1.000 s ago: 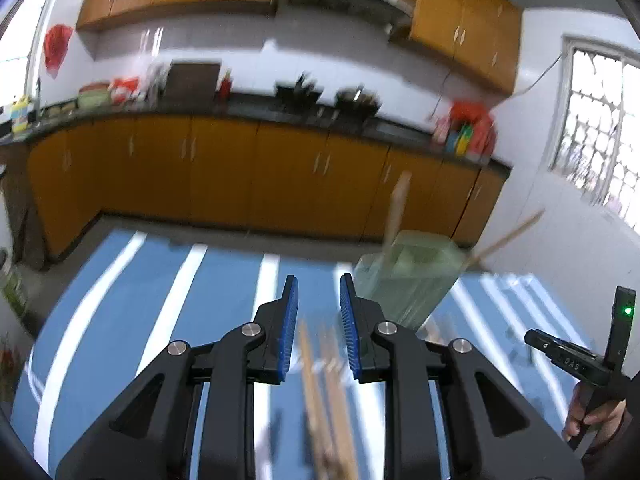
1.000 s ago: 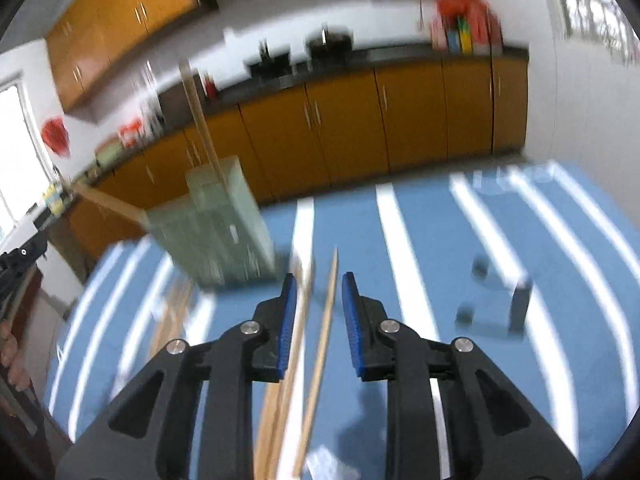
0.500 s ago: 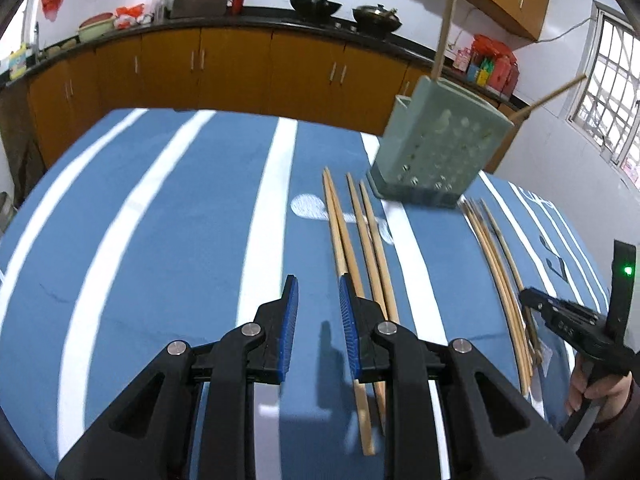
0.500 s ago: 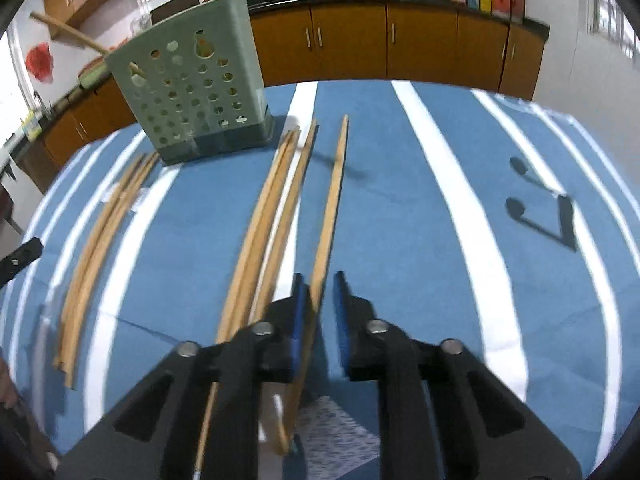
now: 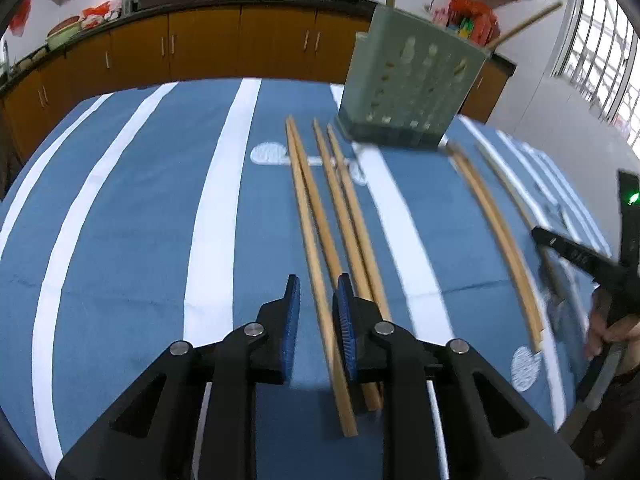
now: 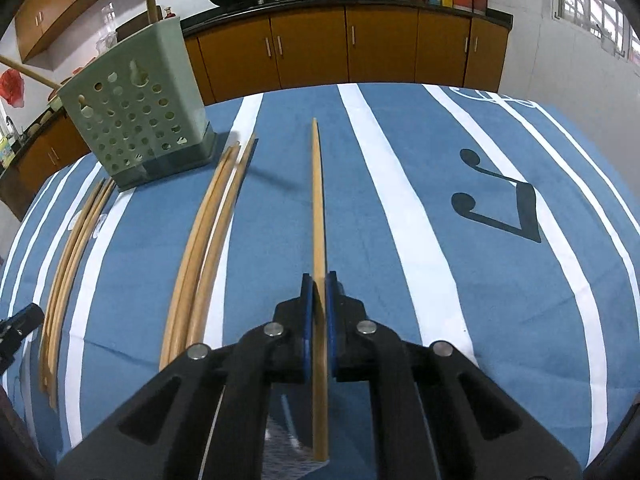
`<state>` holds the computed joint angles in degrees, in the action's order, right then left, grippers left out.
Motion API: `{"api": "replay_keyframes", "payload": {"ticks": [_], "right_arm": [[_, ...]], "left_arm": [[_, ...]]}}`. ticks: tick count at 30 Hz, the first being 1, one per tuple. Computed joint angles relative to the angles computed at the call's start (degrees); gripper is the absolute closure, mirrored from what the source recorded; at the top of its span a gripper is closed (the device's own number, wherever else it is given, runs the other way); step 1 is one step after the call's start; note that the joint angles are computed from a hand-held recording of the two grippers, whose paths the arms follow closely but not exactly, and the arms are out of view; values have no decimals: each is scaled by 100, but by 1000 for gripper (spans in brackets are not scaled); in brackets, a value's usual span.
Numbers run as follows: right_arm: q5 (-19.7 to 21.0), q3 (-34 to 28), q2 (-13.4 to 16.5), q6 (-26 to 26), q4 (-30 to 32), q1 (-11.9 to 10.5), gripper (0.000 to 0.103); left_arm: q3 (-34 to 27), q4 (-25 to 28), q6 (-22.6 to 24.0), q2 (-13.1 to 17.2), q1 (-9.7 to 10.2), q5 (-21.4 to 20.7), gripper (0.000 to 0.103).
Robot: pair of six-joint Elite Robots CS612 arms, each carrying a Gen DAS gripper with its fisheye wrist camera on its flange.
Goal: Organize utensils
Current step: 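Grasp another chopstick with the left tool while the right tool grasps one too, then lift the left tool's chopstick upright while the right tool raises its chopstick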
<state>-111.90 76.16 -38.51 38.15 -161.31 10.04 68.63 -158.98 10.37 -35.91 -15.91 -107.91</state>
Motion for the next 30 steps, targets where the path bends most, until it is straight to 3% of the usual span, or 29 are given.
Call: {"api": "replay_keyframes", "payload": {"ticks": [8,11,22,30], "right_arm": [[-44,3,7,-190,-38,35,93],[-76,-29,22,-256,-16,41,93],[-32,-338,179,-395,62,-56,95],[69,-331,185,-258,-4,-101,95]], "left_arm": [[60,-129,135,-16,-86,435,88],[63,-222,188,-6,-134,666,95],[-934,300,-390,466,-10,703,96],[-957,227,-512,499,42,444,96]]}}
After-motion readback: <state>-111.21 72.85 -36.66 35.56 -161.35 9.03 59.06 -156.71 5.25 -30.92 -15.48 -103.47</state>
